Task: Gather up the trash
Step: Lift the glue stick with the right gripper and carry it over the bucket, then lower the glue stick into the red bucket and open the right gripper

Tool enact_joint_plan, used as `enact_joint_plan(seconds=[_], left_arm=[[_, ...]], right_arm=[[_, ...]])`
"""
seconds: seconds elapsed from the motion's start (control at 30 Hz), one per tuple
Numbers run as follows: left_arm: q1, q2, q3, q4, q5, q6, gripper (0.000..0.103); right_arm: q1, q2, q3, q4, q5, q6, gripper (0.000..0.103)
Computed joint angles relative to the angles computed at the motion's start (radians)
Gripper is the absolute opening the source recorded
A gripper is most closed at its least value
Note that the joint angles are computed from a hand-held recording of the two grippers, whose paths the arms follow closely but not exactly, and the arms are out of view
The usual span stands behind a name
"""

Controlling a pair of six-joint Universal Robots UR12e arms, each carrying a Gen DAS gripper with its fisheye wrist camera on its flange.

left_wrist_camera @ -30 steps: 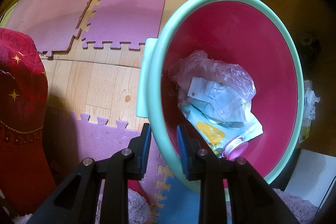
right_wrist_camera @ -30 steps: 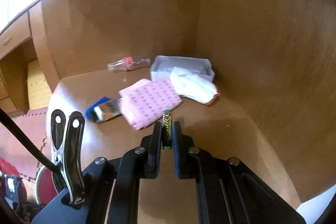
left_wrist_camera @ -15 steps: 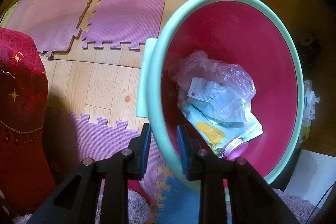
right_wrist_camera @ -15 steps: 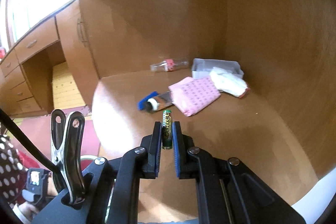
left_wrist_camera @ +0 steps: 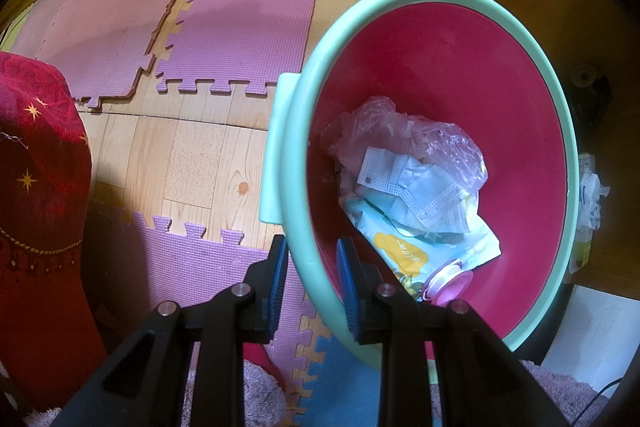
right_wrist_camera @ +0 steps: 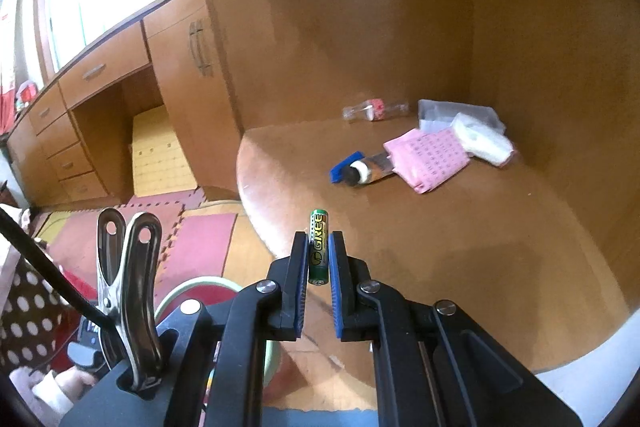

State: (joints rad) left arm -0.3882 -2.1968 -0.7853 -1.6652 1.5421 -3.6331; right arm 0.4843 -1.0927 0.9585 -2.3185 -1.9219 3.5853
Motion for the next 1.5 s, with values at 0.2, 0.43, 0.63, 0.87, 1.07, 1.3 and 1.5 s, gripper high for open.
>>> enact_joint_plan(seconds=[0.2, 0.43, 0.63, 0.87, 1.07, 1.3, 1.5], left_arm=[[0.000, 0.000, 0.000, 0.000, 0.000, 0.000, 0.026], [0.000, 0.000, 0.000, 0.000, 0.000, 0.000, 0.026], [0.000, 0.000, 0.000, 0.001, 0.000, 0.000, 0.026], [0.000, 0.000, 0.000, 0.001, 0.000, 0.000, 0.026], [0.001, 0.000, 0.000, 0.000, 0.001, 0.002, 0.026], [0.001, 0.000, 0.000, 0.001, -0.001, 0.002, 0.026], [0.001, -0.002, 0.003, 0.000, -0.001, 0.004, 0.026]], right_arm=[[0.009, 0.005, 0.003, -0.003, 0.038, -0.005, 0.011], [0.021, 0.016, 0.002, -0.002, 0.078, -0.015, 0.011], [0.030, 0.025, -0.001, 0.005, 0.110, -0.022, 0.011], [0.035, 0.041, -0.007, 0.017, 0.157, -0.029, 0.011], [0.046, 0.061, -0.021, 0.042, 0.196, -0.061, 0.011], [0.055, 0.082, -0.030, 0.055, 0.242, -0.072, 0.011], [0.059, 0.092, -0.030, 0.087, 0.264, -0.090, 0.011]])
